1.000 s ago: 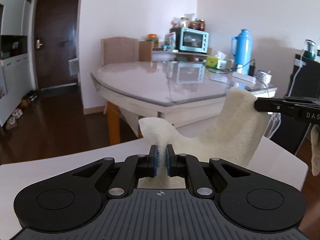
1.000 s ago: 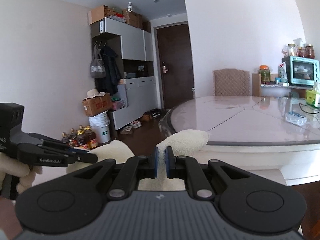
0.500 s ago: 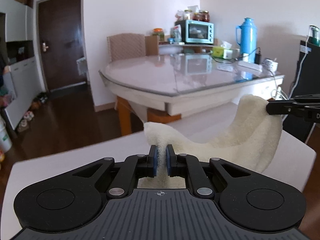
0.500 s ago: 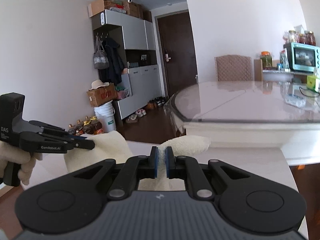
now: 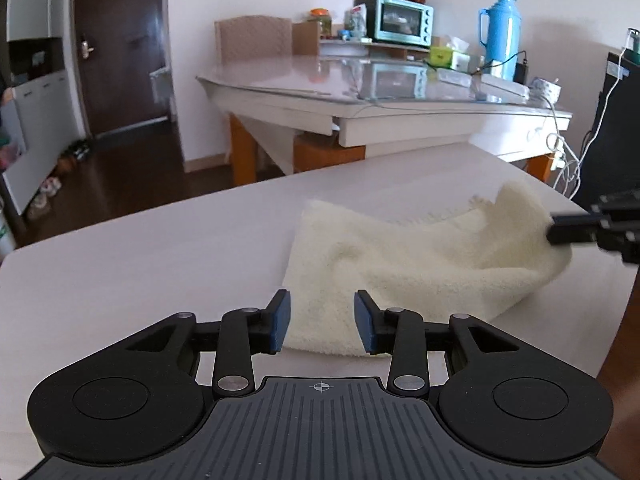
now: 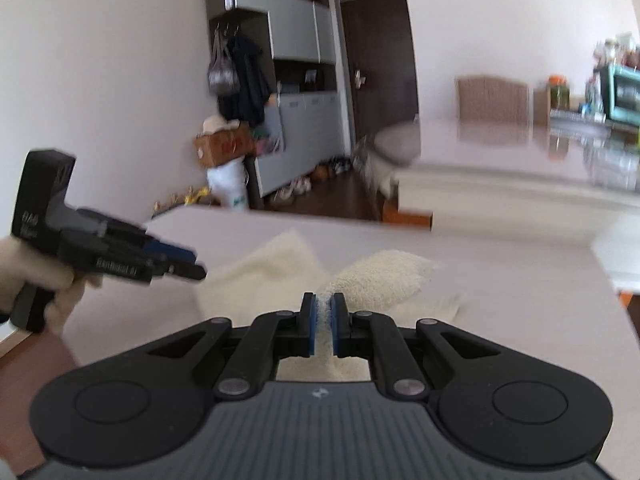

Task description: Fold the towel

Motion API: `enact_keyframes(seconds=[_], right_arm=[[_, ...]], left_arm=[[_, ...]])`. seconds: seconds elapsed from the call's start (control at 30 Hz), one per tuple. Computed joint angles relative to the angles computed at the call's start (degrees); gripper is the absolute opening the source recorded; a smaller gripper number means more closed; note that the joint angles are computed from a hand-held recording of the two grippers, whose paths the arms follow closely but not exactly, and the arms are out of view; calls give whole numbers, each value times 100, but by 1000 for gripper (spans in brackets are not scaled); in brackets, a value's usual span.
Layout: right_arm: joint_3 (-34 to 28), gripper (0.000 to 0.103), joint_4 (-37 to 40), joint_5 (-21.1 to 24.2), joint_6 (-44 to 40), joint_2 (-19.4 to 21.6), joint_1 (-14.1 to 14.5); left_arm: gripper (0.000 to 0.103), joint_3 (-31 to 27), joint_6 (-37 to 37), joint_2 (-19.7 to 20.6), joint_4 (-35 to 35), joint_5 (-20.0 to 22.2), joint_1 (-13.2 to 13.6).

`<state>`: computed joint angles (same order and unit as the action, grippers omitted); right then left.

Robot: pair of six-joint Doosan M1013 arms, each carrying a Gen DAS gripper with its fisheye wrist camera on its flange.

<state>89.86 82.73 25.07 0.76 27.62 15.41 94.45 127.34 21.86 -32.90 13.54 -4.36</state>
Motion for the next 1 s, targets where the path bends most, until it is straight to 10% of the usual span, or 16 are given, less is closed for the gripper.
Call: enact_keyframes(seconds=[0.33,0.5,0.83,1.0], right_arm=[[215,9,-356,36,554,-90,-27],[163,9,-557,54,825,-72,-47],[131,10,-488,86,870,-92,-55],[152,12,-842,87,1141,-134,-27]], left_arm=[[35,-802,350,530,369,369,-68],[7,-1051,374,746,613,641,-88],[5,-308,4644,260,-3979,618,191],[5,115,5106,-33,-4198,1061,309]])
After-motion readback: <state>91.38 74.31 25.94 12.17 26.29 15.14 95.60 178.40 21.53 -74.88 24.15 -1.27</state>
